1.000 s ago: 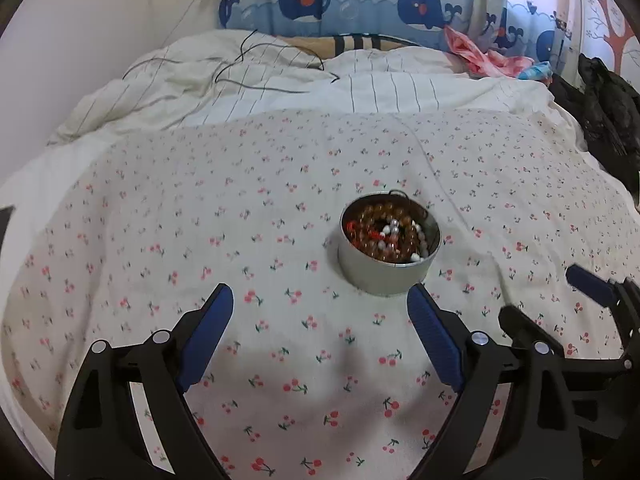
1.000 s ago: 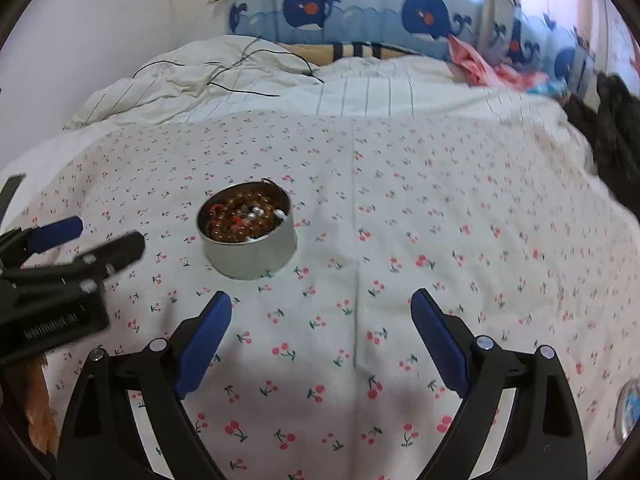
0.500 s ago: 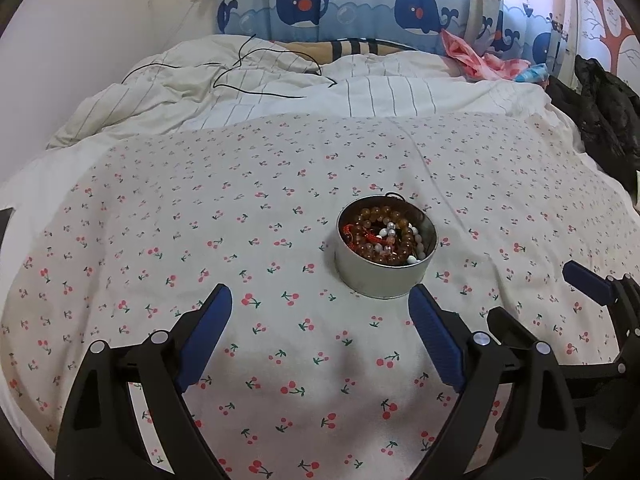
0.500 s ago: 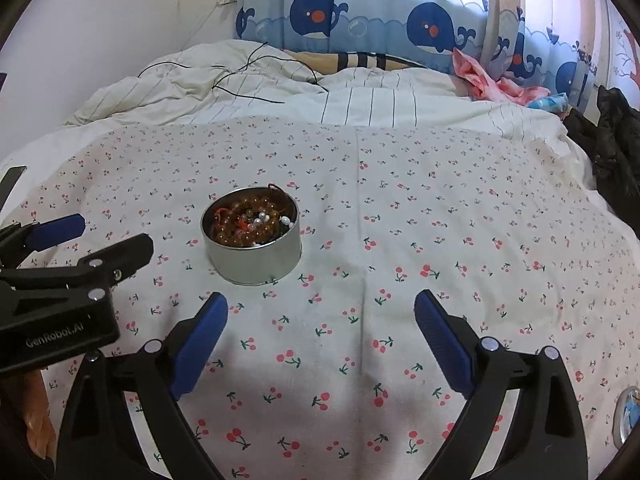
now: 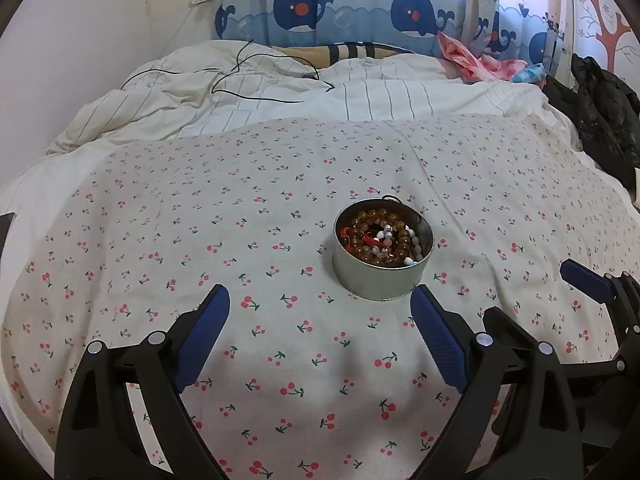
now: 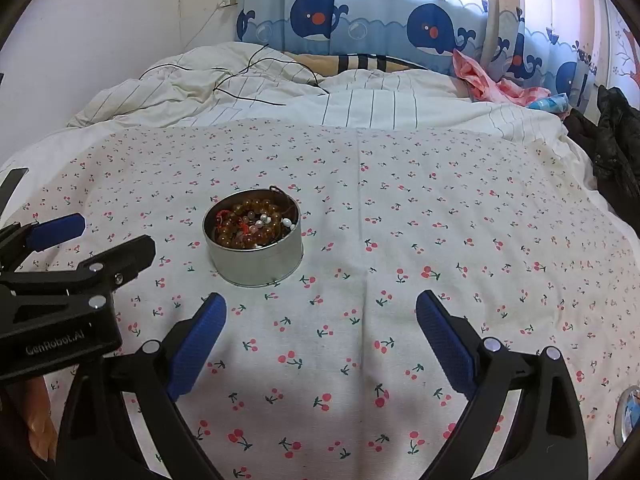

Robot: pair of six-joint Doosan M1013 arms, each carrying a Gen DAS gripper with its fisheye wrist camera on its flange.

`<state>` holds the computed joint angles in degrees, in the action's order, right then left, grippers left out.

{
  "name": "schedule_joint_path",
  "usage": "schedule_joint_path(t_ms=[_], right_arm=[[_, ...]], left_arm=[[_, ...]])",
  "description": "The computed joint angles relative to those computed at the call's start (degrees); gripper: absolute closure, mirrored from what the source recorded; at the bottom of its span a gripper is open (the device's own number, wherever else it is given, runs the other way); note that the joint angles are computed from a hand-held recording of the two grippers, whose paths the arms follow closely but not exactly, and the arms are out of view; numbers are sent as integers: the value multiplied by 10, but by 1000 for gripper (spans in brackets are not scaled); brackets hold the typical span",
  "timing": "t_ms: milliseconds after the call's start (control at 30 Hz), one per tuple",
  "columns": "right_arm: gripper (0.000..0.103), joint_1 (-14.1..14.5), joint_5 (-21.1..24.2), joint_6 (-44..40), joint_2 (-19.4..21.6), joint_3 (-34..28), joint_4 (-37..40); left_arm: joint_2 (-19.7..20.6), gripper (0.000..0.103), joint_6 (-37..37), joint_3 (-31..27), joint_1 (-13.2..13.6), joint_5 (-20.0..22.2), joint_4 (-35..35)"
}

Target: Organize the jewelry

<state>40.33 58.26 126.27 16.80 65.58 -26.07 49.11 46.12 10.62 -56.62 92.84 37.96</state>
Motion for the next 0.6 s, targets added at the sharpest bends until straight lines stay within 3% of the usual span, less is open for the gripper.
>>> schedule_joint_path(t_ms=[600], right_arm=[[9, -2, 0, -4, 0, 0, 2]], left_arm=[[-8, 12, -9, 18, 1, -6, -8]])
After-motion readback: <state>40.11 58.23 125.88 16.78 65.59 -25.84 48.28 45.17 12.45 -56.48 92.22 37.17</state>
